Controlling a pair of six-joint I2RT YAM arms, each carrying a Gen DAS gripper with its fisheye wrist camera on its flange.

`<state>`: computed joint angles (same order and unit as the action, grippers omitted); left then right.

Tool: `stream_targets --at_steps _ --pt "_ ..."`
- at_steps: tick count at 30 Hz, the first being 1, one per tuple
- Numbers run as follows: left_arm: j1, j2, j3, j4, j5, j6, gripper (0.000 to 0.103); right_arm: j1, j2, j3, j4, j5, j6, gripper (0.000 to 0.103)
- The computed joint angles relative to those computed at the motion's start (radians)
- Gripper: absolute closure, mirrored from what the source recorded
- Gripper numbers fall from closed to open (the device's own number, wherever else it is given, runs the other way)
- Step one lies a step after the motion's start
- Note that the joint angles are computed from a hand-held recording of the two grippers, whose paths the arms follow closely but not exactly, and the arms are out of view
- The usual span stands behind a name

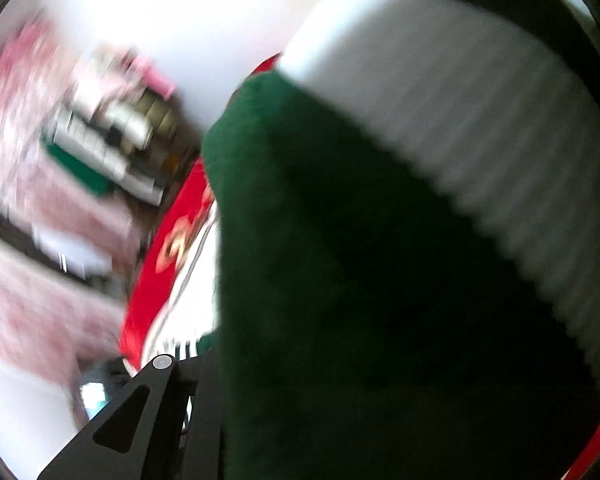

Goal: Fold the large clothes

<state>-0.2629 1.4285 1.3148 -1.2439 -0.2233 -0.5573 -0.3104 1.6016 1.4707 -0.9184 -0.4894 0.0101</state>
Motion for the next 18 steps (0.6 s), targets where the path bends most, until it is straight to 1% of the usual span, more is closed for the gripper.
stream_targets --at_steps 3,5,6,7,8,9,10,11,12,13,14,16,17,18 --pt "0.240 -0.106 -0.105 -0.016 -0.016 0.125 0.000 0.264 -0.026 -0.113 0.095 0.147 0.027 0.083" --pt "0.398 -0.174 -0.185 -0.014 -0.009 0.199 0.000 0.432 -0.011 -0.195 0.165 0.239 0.037 0.083" --pt "0.487 -0.200 -0.226 0.001 -0.007 0.252 0.000 0.498 0.001 -0.228 0.195 0.278 0.041 0.083" --pt "0.540 -0.220 -0.254 0.008 -0.008 0.275 0.000 0.587 0.027 -0.273 0.234 0.328 0.039 0.083" --pt "0.592 -0.224 -0.275 0.025 -0.009 0.297 0.000 0.650 0.060 -0.302 0.258 0.351 0.043 0.083" --pt "0.643 -0.227 -0.289 0.035 -0.009 0.323 0.000 0.708 0.112 -0.309 0.254 0.375 0.041 0.083" --pt "0.693 -0.232 -0.299 0.037 -0.010 0.350 0.000 0.739 0.141 -0.313 0.254 0.391 0.046 0.080" --pt "0.727 -0.251 -0.305 0.027 -0.010 0.368 0.000 0.776 0.167 -0.329 0.261 0.400 0.054 0.072" --pt "0.788 -0.247 -0.298 0.037 0.000 0.412 0.000 0.788 0.170 -0.333 0.256 0.382 0.041 0.067" --pt "0.812 -0.259 -0.284 0.019 0.002 0.425 0.000 0.790 0.166 -0.330 0.242 0.367 0.029 0.055" --pt "0.831 -0.266 -0.260 -0.004 0.006 0.433 0.000 0.780 0.148 -0.316 0.195 0.323 0.003 0.041" --pt "0.871 -0.260 -0.208 -0.024 0.035 0.455 0.000 0.720 0.112 -0.288 0.091 0.185 -0.068 0.025" --pt "0.892 -0.251 -0.171 -0.036 0.053 0.472 0.000 0.687 0.102 -0.265 0.018 0.134 -0.109 0.025" --pt "0.881 -0.239 -0.113 -0.061 0.070 0.460 0.000 0.647 0.092 -0.244 -0.057 0.088 -0.156 0.025"
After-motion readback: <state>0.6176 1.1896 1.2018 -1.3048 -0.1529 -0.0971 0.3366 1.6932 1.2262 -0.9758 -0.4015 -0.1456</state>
